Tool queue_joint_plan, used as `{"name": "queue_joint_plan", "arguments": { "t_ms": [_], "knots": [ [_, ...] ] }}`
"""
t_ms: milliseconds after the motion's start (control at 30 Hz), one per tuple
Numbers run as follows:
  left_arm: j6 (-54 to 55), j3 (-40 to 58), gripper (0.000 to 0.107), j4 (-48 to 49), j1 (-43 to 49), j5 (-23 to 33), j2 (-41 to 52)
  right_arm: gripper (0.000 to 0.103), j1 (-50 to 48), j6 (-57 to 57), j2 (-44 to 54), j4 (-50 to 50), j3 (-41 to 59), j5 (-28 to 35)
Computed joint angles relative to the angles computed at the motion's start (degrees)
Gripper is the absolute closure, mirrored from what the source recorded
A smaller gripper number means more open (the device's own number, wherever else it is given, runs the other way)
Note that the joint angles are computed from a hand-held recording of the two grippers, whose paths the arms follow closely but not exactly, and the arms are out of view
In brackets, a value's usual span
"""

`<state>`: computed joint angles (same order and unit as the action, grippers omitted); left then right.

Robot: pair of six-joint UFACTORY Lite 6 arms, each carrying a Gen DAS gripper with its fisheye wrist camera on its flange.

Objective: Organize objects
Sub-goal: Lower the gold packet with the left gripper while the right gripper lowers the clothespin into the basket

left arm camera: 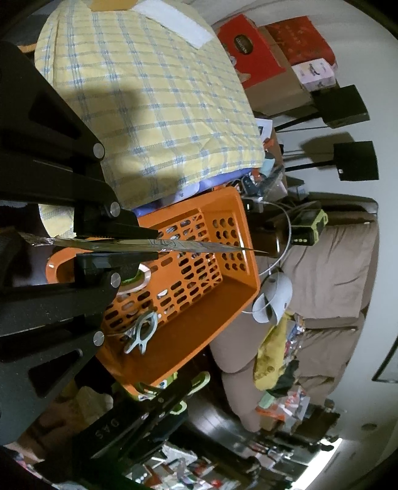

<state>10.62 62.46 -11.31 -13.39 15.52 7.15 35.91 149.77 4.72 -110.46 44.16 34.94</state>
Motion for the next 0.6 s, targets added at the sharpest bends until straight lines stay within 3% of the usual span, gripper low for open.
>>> {"name": "queue_joint_plan", "arguments": {
  "t_ms": [67, 233, 467, 600],
  "knots": [
    [-1.58, -0.77, 0.101, 1.77, -0.76, -1.33, 0.71, 0.034, -0.1, -2.51, 1.31, 2.28, 1.38, -0.71],
    [-17.23, -0.62, 0.101, 18.03, -3.94, -4.43, 3.6, 0.034, -1.54, -4.29, 3.59, 4.08, 3.28, -4.15],
    [-17.95, -0.01, 0.101, 18.17, -5.27, -4.62, 5.43, 0.034, -2.42, -4.06, 4.84, 3.72, 4.08, -6.71],
    [-8.89, 0.01, 0.101, 9.45, -5.02, -5.21, 5.8, 0.034, -2.67, -5.22, 6.11, 4.52, 5.25, -8.15]
  ]
}}
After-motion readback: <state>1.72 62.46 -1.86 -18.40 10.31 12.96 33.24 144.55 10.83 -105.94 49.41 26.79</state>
